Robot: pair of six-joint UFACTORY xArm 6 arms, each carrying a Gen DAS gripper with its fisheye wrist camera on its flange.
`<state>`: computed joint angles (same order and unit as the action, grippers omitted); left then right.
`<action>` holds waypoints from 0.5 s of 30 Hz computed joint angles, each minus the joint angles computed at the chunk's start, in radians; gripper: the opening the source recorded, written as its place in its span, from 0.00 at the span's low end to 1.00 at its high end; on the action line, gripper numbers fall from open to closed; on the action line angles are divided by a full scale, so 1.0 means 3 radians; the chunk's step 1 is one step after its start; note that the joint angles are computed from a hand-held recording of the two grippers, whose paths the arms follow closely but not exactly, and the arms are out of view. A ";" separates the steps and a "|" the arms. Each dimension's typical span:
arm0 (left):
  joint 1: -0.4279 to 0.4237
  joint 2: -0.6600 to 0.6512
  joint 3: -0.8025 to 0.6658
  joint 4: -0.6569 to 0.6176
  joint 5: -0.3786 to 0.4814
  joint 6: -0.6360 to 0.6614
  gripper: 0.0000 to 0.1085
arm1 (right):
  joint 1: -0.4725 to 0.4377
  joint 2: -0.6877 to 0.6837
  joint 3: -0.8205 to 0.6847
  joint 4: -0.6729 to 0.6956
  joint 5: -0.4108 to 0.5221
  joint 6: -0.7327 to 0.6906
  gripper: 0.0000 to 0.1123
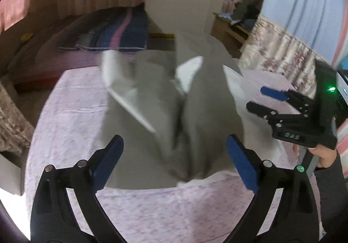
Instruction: Fold large clothes
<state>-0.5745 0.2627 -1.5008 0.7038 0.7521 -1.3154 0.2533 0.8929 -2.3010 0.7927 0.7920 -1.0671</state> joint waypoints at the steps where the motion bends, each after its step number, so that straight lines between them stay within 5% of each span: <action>1: 0.0009 0.0080 -0.0087 -0.0075 -0.0023 0.0081 0.88 | -0.0024 -0.0036 0.0038 0.0041 -0.0031 -0.0010 0.65; 5: 0.0073 0.0503 -0.0526 -0.0550 -0.0092 0.0469 0.86 | -0.0190 0.0397 -0.0649 -0.0183 0.0250 0.0545 0.65; 6: 0.0098 0.0576 -0.0570 -0.0658 -0.0155 0.0501 0.79 | -0.0215 0.0553 -0.0855 -0.0282 0.0330 0.0690 0.65; 9: 0.0135 0.0756 -0.0730 -0.0771 -0.0183 0.0554 0.12 | -0.0220 0.0567 -0.0750 -0.0238 0.0346 0.0613 0.65; 11: 0.0151 0.0752 -0.0695 -0.0765 -0.0288 0.0544 0.08 | -0.0163 0.0414 -0.0429 -0.0152 0.0168 0.0466 0.65; 15: 0.0063 0.0613 -0.0705 -0.0372 -0.0139 0.0437 0.03 | -0.0113 0.0632 -0.0827 -0.0234 0.0289 0.0625 0.65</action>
<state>-0.5557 0.4465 -1.7124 0.5921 0.7105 -1.1844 0.2194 1.0826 -2.5493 0.7224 0.8787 -0.8797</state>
